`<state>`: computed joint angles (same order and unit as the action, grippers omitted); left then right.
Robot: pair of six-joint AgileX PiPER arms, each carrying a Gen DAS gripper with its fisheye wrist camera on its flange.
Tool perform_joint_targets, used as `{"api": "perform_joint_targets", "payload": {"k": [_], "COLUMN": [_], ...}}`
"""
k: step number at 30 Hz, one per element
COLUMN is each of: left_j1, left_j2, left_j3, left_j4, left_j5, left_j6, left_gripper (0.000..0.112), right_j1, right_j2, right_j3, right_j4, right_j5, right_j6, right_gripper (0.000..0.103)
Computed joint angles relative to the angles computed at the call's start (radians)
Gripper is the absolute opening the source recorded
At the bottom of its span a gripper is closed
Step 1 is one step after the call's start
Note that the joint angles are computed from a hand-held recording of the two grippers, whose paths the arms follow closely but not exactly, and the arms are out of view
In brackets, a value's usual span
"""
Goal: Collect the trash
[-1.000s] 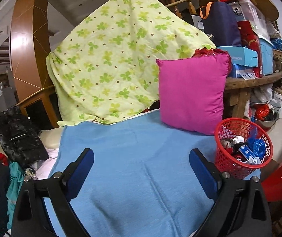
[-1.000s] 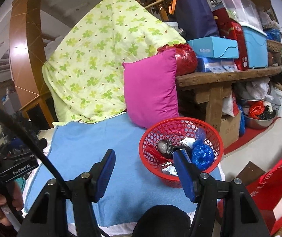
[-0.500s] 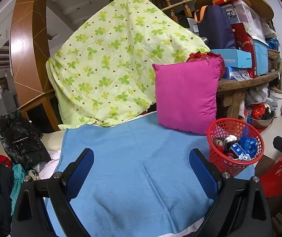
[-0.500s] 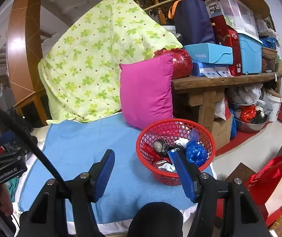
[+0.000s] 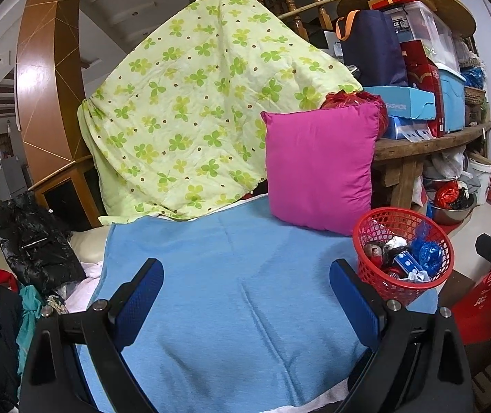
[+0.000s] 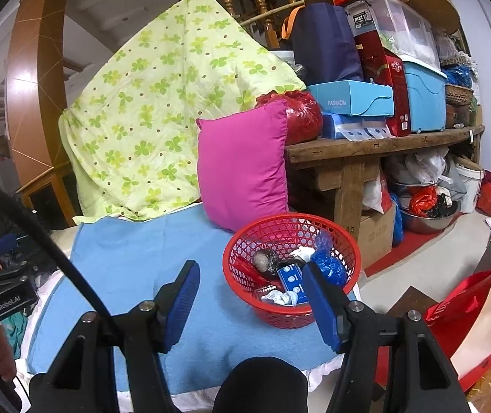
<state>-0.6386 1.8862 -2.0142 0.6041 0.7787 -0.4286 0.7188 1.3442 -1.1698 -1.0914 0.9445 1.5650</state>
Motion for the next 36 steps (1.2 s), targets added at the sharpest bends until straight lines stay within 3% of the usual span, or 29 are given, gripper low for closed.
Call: {"api": "perform_joint_targets", "payload": {"k": [36], "left_j1": [-0.046], "left_j2": [0.062], "left_j3": [-0.082], "left_j4": [0.007], "left_j5": [0.065], "left_j6": [0.003], "left_gripper": [0.097], "right_j1": [-0.060], "right_j2": [-0.034], "right_j3": [0.058], "right_j4": [0.016], "right_j5": [-0.063], "right_j6": [0.010], "right_gripper": [0.066]}}
